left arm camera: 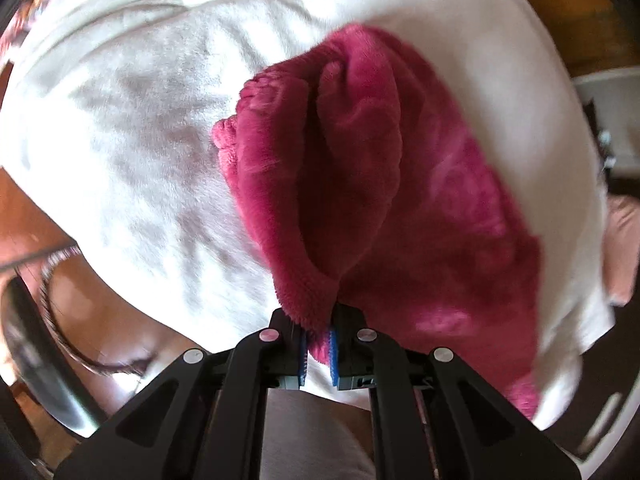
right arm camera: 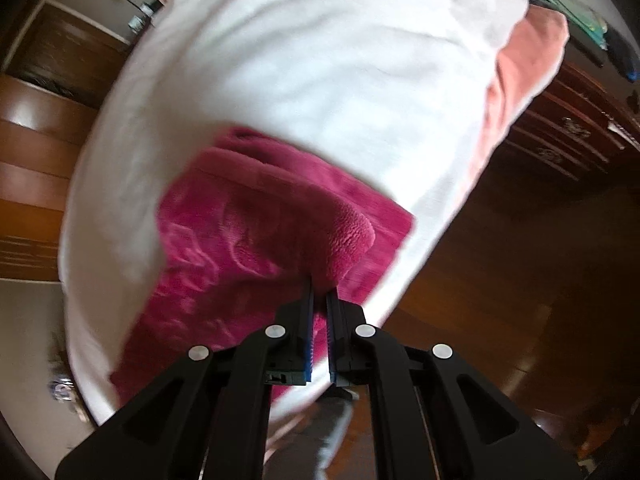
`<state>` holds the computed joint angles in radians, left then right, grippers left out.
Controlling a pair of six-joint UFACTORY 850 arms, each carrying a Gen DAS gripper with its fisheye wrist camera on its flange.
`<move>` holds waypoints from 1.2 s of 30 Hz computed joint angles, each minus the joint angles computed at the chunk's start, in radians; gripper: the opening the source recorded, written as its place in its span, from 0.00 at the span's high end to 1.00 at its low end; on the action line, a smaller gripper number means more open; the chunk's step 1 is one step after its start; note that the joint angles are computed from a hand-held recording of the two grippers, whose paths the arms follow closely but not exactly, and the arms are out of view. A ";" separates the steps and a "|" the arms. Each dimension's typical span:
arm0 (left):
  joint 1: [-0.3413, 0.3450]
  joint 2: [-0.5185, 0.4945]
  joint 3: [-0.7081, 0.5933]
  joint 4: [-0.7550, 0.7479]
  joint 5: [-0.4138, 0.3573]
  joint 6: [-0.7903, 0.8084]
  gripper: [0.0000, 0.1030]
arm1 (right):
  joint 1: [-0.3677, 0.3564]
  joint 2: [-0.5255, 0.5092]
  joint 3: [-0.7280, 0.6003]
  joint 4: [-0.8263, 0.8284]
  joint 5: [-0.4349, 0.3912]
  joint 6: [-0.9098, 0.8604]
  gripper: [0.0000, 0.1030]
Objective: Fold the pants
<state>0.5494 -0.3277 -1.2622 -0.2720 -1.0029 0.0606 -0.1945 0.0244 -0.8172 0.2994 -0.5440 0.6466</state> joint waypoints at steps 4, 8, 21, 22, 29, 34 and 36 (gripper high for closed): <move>-0.028 -0.009 0.041 0.070 0.071 -0.017 0.92 | 0.014 -0.018 0.031 -0.055 -0.010 0.033 0.95; -0.044 -0.028 0.052 0.114 0.102 -0.062 0.92 | 0.022 -0.059 0.020 -0.054 0.002 -0.016 0.95; -0.016 -0.016 0.017 0.082 0.065 -0.035 0.83 | 0.062 -0.059 -0.112 -0.426 -0.003 0.087 0.64; -0.012 -0.010 0.016 0.085 0.063 -0.032 0.81 | 0.065 -0.074 -0.129 -0.404 0.008 0.048 0.64; 0.018 0.019 -0.013 0.118 0.040 -0.042 0.71 | 0.064 -0.263 -0.273 -0.279 0.039 -0.165 0.64; -0.013 0.048 -0.035 0.152 0.042 -0.042 0.70 | 0.078 -0.352 -0.351 -0.315 -0.027 -0.156 0.82; -0.043 0.062 -0.036 0.153 0.049 -0.035 0.66 | 0.092 -0.335 -0.341 -0.380 -0.021 -0.102 0.90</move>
